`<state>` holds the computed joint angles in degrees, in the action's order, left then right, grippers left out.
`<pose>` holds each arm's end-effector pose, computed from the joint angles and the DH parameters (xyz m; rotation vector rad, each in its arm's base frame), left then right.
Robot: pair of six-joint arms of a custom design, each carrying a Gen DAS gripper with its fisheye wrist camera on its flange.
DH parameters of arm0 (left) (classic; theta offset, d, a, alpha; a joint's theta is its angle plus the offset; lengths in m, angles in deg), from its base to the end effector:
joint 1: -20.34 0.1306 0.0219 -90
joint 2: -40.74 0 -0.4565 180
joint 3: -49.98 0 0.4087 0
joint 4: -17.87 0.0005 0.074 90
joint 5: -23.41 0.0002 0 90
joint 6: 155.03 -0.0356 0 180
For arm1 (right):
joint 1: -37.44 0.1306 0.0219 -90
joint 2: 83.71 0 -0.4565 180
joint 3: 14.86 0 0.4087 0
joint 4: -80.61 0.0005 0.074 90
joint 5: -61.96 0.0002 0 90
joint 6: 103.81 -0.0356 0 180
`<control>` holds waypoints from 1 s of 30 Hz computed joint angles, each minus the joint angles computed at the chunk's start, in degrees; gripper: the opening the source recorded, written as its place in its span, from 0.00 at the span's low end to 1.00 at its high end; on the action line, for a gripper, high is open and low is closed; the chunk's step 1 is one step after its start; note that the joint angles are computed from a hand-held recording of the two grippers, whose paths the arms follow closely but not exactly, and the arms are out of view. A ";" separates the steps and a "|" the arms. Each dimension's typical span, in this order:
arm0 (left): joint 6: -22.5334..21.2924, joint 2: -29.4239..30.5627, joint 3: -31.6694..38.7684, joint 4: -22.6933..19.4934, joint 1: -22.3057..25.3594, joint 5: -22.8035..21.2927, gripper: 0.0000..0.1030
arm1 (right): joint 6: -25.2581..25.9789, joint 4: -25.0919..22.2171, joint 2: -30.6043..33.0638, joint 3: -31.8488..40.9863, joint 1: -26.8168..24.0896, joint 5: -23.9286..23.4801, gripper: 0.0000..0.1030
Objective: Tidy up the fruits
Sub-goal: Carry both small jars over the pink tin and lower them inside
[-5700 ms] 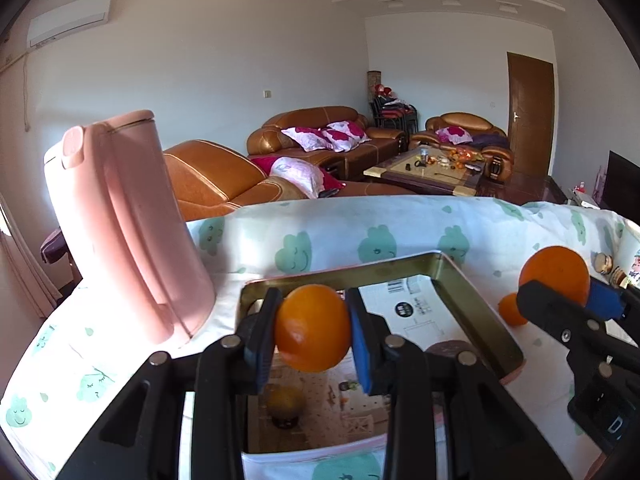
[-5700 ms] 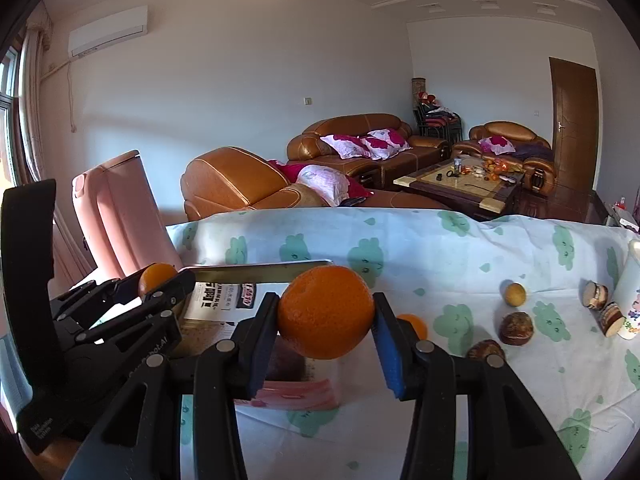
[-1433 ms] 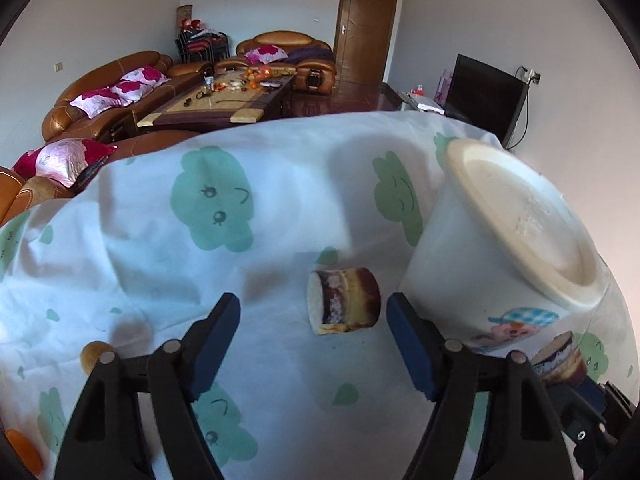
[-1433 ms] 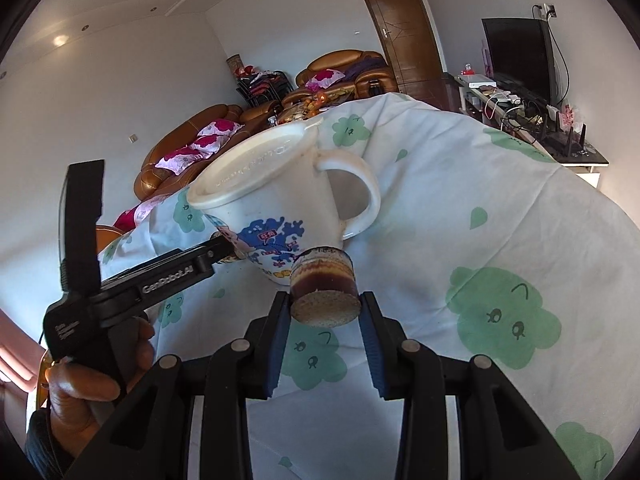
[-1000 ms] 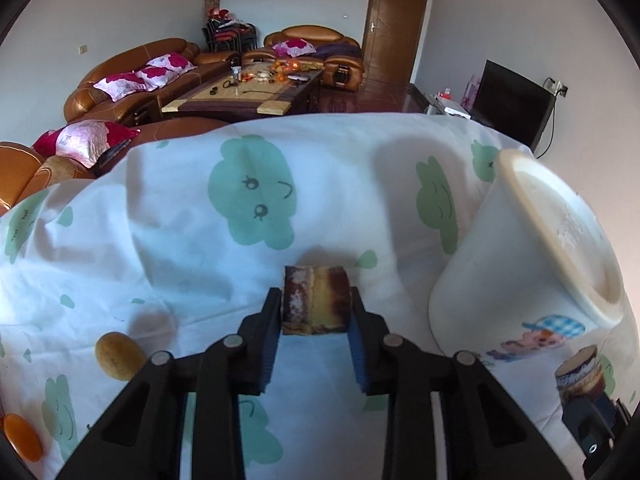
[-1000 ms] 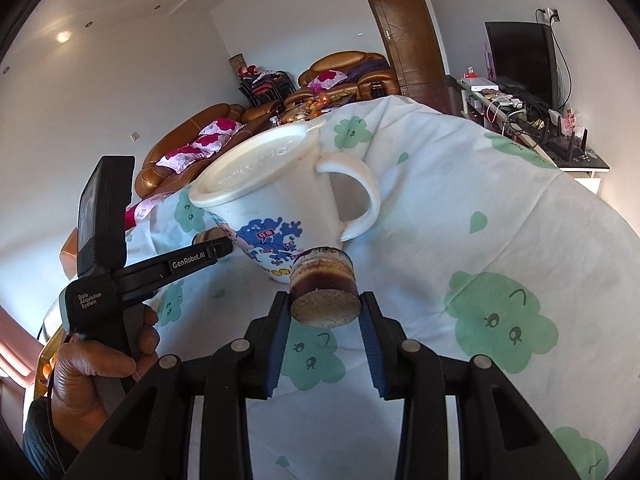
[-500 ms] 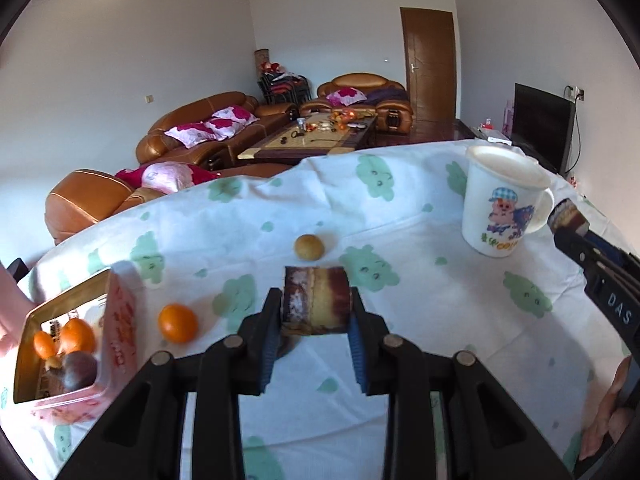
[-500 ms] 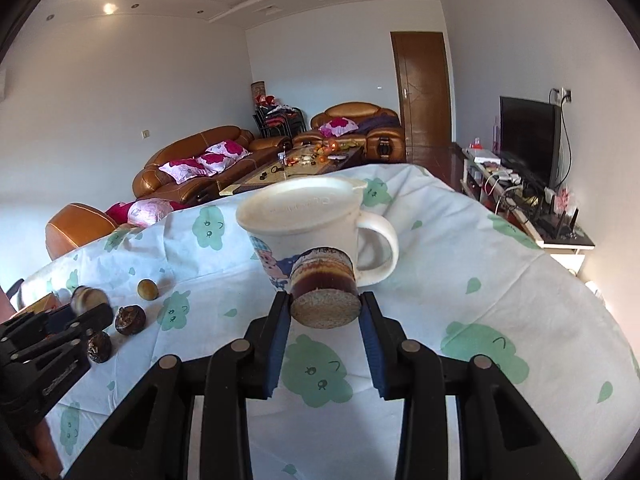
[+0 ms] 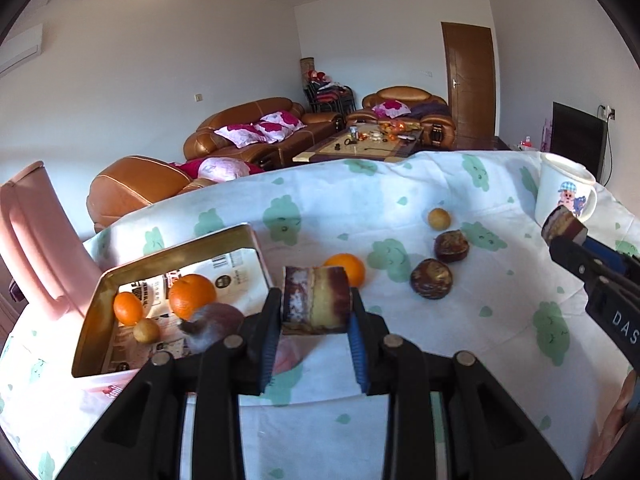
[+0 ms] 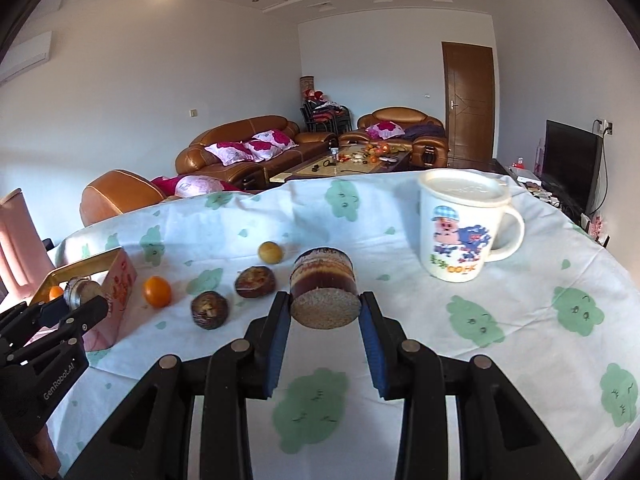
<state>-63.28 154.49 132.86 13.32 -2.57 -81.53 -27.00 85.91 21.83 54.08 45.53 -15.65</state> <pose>0.5973 -0.2430 0.2758 0.2530 2.1506 0.0387 0.5607 0.0715 0.2701 0.2214 2.0913 -0.0060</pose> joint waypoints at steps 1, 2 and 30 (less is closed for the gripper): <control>-0.17 -0.14 -0.26 0.43 0.61 0.19 0.31 | -0.33 -0.07 0.39 0.54 0.85 -0.10 0.36; -0.44 -0.42 -0.63 0.82 1.36 0.46 0.31 | -0.64 -0.17 0.85 1.25 1.74 -0.09 0.36; 4.47 2.57 2.98 -0.88 11.87 -3.74 0.31 | 2.56 -1.30 11.60 16.28 13.50 -5.16 0.36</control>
<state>-58.81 157.06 135.84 12.44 9.30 -85.27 -24.44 84.61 33.43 70.36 59.03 -20.80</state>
